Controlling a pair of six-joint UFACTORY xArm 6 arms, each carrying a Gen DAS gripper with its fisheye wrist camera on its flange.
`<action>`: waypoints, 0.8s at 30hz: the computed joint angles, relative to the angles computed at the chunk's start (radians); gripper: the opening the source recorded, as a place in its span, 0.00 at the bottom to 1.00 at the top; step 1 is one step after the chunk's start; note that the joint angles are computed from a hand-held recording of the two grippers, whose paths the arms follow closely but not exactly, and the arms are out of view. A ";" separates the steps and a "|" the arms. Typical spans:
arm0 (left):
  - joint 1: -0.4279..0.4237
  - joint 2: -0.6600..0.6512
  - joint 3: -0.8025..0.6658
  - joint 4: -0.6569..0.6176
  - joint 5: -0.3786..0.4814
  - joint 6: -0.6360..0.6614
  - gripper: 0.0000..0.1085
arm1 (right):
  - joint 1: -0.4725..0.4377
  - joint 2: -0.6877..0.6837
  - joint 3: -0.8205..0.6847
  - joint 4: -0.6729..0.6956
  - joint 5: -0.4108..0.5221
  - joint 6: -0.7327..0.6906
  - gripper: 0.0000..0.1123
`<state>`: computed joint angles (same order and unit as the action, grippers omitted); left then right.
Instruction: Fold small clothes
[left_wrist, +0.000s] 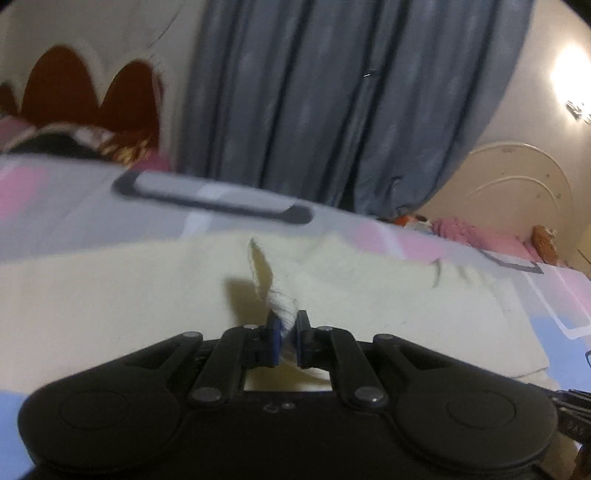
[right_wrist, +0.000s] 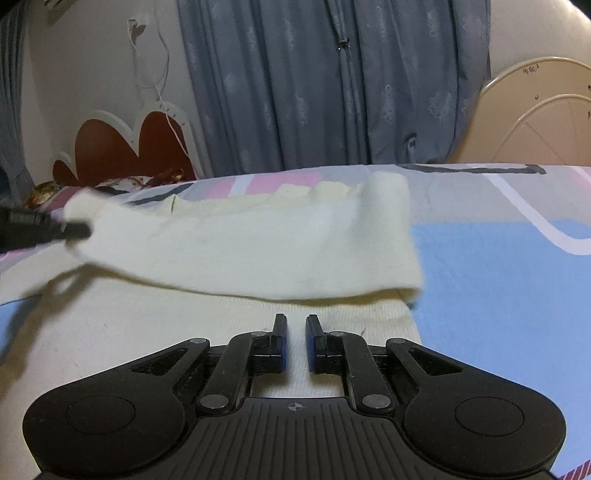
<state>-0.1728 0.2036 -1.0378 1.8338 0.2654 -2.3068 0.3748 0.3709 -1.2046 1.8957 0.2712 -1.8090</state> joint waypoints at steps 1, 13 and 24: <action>-0.001 -0.004 0.008 0.004 0.000 -0.007 0.06 | -0.001 0.000 -0.001 -0.009 0.001 0.013 0.10; 0.006 0.008 0.032 0.034 -0.017 -0.001 0.16 | -0.052 -0.022 -0.024 0.049 -0.006 -0.018 0.10; -0.122 0.070 -0.049 -0.101 0.147 0.331 0.49 | -0.037 0.059 -0.131 -0.020 0.011 0.027 0.10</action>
